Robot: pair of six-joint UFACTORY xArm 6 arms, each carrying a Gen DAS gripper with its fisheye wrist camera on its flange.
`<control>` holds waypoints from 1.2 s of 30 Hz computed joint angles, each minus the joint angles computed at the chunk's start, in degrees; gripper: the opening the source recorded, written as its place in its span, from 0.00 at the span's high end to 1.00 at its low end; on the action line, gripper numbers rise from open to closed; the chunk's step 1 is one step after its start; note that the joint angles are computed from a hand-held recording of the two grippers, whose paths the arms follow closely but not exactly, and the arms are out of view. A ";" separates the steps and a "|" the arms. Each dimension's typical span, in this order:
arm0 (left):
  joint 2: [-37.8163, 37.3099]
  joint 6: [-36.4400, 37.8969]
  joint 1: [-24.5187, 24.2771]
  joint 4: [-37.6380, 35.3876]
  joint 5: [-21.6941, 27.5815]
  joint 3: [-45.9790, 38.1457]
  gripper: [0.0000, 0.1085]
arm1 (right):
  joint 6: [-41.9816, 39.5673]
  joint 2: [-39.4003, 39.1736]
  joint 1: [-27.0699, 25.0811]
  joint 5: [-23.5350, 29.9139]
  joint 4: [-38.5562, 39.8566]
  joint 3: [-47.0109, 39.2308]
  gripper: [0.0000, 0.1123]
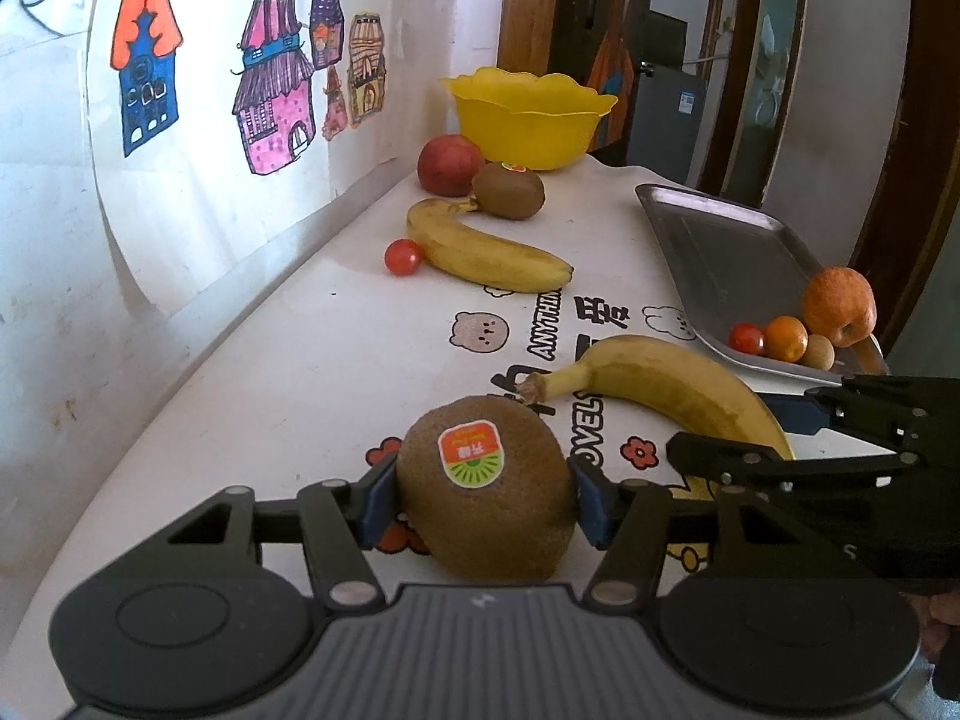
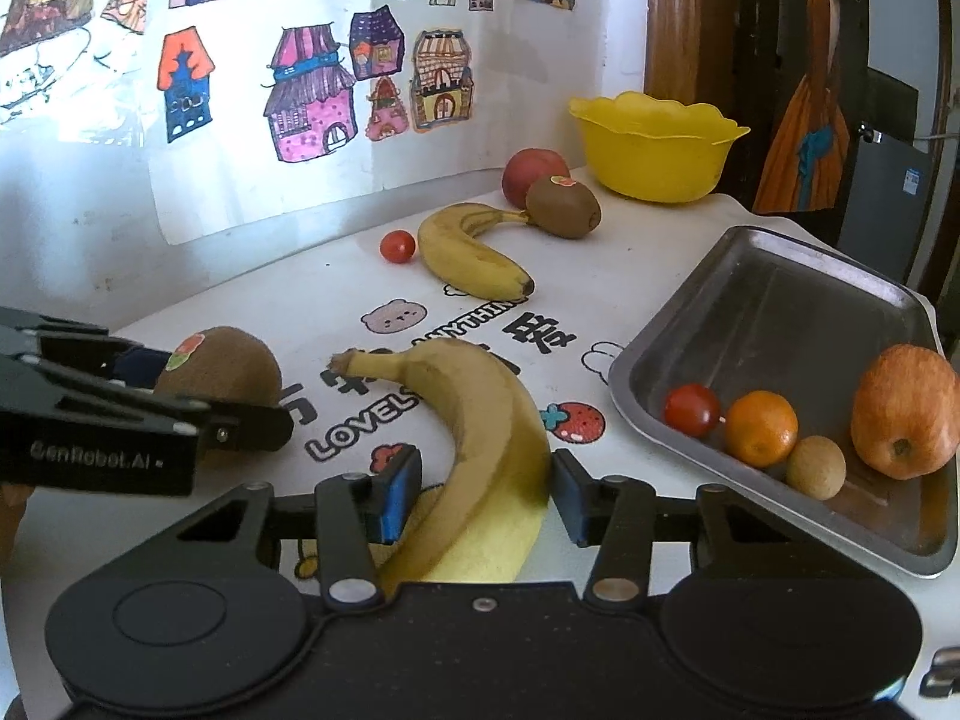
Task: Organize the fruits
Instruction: 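Hold kiwi in left gripper while right tool lowers around the banana's middle, then close right gripper on the banana while left gripper holds the kiwi, then carry kiwi with left tool while right tool carries banana to steel tray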
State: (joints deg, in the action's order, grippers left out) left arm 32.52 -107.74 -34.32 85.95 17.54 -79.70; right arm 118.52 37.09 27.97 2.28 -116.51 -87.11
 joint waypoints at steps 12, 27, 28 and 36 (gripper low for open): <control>0.00 1.62 -0.62 -2.76 0.88 -0.12 0.42 | 2.08 -2.48 1.30 4.01 -4.97 3.20 0.67; 1.00 -1.15 -1.58 -1.24 0.83 -2.01 0.43 | 1.56 -6.98 3.37 13.06 -8.62 9.95 0.67; 1.04 -1.37 -1.66 -1.05 0.96 -2.20 0.43 | 2.22 -7.33 3.48 13.62 -9.40 10.37 0.67; 2.39 -1.25 -2.47 -0.64 1.85 -5.26 0.43 | 6.05 -10.40 3.87 18.88 -13.63 14.10 0.68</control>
State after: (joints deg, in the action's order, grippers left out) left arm 34.91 -108.98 -36.79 85.31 19.39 -84.97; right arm 124.57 26.69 31.84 21.16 -130.14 -73.01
